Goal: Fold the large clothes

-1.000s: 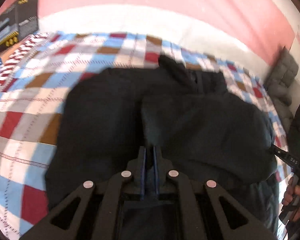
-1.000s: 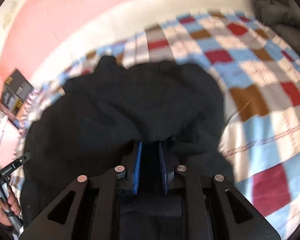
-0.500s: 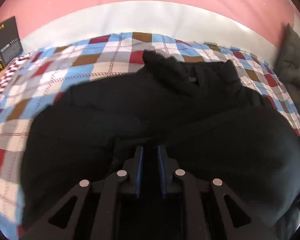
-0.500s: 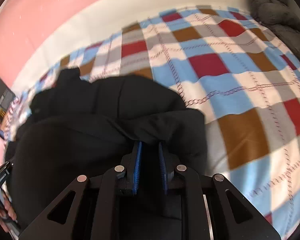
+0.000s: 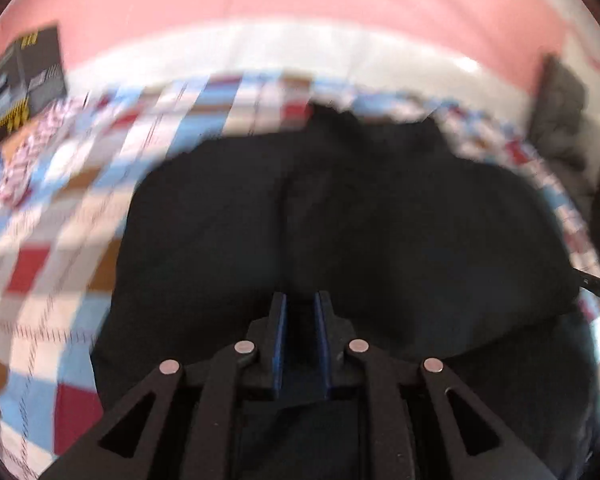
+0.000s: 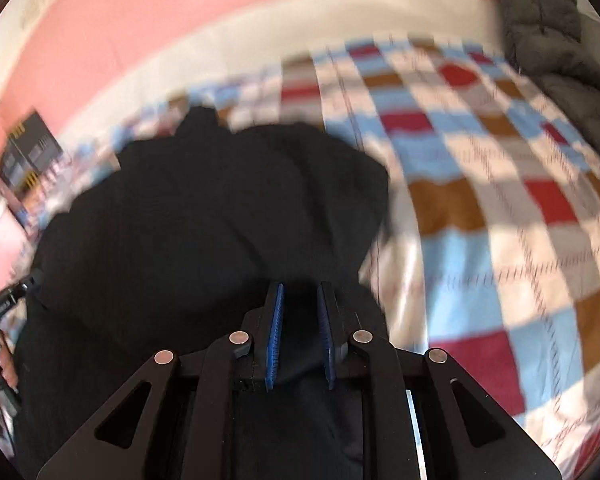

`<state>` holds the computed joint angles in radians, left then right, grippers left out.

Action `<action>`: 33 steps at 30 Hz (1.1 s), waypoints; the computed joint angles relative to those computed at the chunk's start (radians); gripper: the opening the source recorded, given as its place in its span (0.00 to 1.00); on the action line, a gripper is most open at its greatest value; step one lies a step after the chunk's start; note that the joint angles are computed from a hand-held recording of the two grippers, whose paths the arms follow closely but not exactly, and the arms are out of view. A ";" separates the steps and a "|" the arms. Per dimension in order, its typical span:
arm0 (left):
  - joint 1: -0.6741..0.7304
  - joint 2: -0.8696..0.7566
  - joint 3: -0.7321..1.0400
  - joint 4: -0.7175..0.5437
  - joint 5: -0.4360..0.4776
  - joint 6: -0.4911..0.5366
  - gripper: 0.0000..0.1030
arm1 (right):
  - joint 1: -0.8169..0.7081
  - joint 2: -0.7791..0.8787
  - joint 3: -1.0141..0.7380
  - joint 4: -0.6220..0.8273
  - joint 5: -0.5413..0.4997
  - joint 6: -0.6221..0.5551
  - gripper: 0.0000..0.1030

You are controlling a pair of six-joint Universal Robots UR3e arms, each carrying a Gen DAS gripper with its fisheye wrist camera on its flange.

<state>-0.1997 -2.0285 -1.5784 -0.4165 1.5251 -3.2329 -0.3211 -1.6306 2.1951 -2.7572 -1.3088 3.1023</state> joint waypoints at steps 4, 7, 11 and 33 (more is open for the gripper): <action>0.037 0.043 -0.021 -0.036 -0.031 -0.048 0.09 | 0.064 0.044 -0.067 0.034 -0.079 0.058 0.17; 0.067 0.166 -0.159 0.033 -0.054 -0.021 0.10 | 0.061 -0.066 -0.031 0.041 -0.041 0.054 0.17; 0.138 0.261 -0.302 0.103 -0.032 0.016 0.16 | 0.052 -0.156 0.023 0.022 0.013 0.053 0.17; 0.176 -0.197 0.354 -0.227 -0.077 0.008 0.29 | 0.185 0.177 -0.248 0.022 -0.092 0.135 0.18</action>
<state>-0.0233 -2.2257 -1.2247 -0.6436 1.4476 -3.2244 -0.1364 -1.4536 1.9475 -2.7357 -1.4006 3.2375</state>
